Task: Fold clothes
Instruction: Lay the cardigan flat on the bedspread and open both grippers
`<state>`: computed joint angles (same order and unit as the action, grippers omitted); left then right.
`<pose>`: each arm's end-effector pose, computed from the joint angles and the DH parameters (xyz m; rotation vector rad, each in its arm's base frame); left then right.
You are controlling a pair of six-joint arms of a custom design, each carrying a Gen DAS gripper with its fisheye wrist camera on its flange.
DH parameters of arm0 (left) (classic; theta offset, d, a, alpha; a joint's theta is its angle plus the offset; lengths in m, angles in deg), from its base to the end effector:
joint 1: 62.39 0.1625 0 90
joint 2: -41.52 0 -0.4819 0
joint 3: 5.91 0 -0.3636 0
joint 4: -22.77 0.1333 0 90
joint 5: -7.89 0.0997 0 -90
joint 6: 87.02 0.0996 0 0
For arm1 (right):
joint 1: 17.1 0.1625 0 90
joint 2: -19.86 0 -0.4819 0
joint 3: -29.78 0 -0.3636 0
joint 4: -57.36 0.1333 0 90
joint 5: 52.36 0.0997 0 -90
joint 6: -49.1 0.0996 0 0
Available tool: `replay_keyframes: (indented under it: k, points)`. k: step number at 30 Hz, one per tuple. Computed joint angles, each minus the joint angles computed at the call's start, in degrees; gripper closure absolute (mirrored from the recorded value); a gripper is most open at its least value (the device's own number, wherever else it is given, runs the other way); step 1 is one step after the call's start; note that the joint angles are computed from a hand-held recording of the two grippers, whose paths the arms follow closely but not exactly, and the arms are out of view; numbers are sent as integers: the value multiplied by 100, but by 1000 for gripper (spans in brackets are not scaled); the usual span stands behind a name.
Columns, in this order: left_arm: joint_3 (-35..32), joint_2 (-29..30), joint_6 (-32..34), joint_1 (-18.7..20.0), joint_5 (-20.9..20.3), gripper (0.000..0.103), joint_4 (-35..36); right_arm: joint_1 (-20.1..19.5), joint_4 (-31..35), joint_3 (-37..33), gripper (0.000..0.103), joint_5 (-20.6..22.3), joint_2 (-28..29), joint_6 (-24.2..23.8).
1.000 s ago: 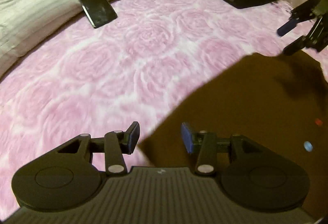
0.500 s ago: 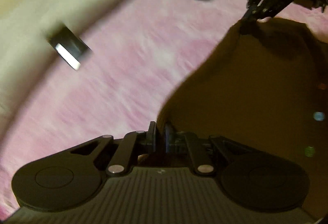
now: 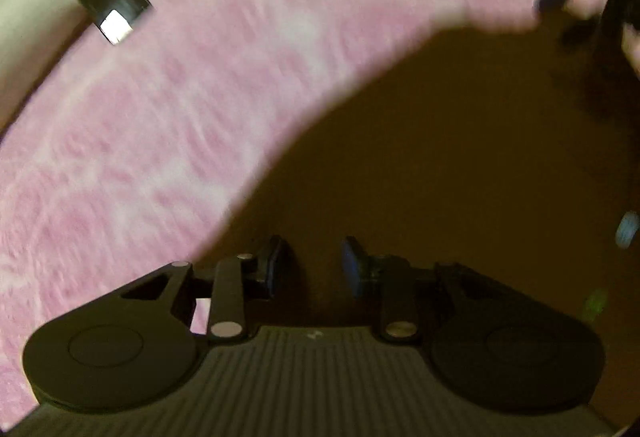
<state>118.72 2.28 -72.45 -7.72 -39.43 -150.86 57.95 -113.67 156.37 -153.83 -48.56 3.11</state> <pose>-0.1252 -0.5239 0.0287 1.0256 2.1702 -0.1327 -0.0190 -0.5112 0.2505 0.6818 -2.6640 0.3391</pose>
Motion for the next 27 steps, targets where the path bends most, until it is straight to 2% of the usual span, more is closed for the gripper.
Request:
replay_keyframes:
  k: [2,4,6,7,11,14,17,19,21,24,27]
  points:
    - [155,-21,25,-31,26,74,-292,-227,-231,165,10,-226,-285,87]
    - [180,-149,-400,-75,75,74,-59,-423,-356,297,10,-443,-591,146]
    - [289,-260,-589,-200,202,74,77,-500,-492,397,10,-849,-838,264]
    - [346,-313,-673,-281,272,74,151,-567,-445,436,10,-863,-1010,338]
    - [731,-579,-1128,-686,223,74,246,-732,37,804,10,-386,-1767,466]
    - [1137,-736,-1612,-1160,-131,74,294,-888,496,1073,10,-91,-2318,505]
    - [1522,-775,-2371,-1642,-593,73,568,-1159,1038,1394,10,-86,-2695,462]
    - [1730,-738,-3031,-1948,-919,73,992,-1350,1337,1565,10,-149,-2902,395]
    - [1955,-751,-3637,-2294,-1075,73,1467,-1446,1257,1710,10,-288,-3020,43]
    - [2246,-816,-4441,-2824,-1410,72,2062,-1158,1078,1826,10,-661,-3093,-440]
    - [2534,-1106,-4992,-3315,-1699,72,2432,-970,914,1982,10,-520,-3298,-695]
